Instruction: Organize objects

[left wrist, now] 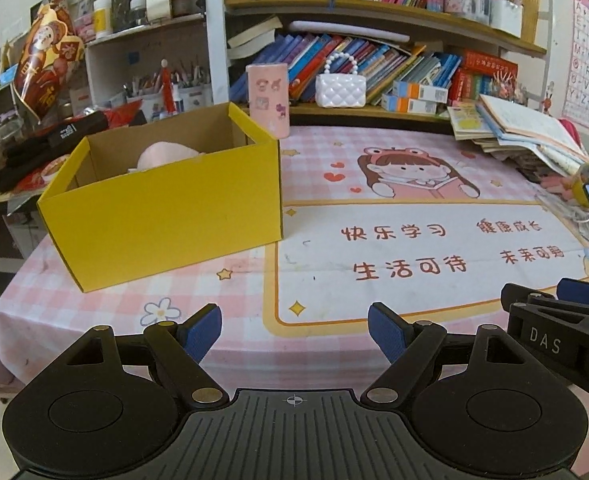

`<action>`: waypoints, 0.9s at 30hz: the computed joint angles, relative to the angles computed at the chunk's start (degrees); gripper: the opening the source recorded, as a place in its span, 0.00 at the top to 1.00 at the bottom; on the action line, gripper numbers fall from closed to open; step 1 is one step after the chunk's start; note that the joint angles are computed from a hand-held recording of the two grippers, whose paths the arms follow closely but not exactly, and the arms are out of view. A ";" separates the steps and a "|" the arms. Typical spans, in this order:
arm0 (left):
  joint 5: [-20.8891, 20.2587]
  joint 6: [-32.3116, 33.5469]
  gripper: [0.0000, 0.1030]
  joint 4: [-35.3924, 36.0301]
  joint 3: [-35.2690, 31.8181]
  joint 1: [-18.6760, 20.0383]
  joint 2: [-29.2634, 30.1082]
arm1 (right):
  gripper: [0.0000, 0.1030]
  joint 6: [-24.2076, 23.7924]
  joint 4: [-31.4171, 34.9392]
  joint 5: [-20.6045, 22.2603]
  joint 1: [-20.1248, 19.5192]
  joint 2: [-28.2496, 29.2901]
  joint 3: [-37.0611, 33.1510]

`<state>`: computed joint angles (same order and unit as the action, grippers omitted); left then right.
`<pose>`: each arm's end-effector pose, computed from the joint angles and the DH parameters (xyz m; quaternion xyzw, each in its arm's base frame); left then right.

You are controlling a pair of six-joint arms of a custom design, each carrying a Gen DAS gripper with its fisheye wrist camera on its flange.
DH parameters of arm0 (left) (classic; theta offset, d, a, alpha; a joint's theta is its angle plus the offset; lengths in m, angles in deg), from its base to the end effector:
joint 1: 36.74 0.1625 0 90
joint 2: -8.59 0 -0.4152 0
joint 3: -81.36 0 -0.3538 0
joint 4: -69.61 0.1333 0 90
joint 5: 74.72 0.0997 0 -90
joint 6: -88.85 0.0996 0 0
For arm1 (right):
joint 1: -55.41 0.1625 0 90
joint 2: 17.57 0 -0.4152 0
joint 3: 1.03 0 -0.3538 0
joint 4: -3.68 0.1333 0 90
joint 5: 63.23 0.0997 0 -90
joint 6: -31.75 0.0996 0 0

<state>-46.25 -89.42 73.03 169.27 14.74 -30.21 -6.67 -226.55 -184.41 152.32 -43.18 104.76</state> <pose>-0.1417 -0.5326 0.0569 0.1257 0.8206 -0.4148 0.3726 0.1483 -0.5445 0.0372 0.1973 -0.8214 0.4007 0.3548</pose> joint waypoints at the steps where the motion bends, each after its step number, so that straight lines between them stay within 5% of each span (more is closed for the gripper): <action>1: -0.16 -0.13 0.20 0.18 -0.22 0.01 0.20 | 0.52 0.14 0.52 -0.08 0.05 0.02 -0.25; 27: -4.46 -2.28 0.04 1.91 -1.01 -0.63 1.20 | 0.12 0.41 1.32 -4.06 0.83 1.27 -2.08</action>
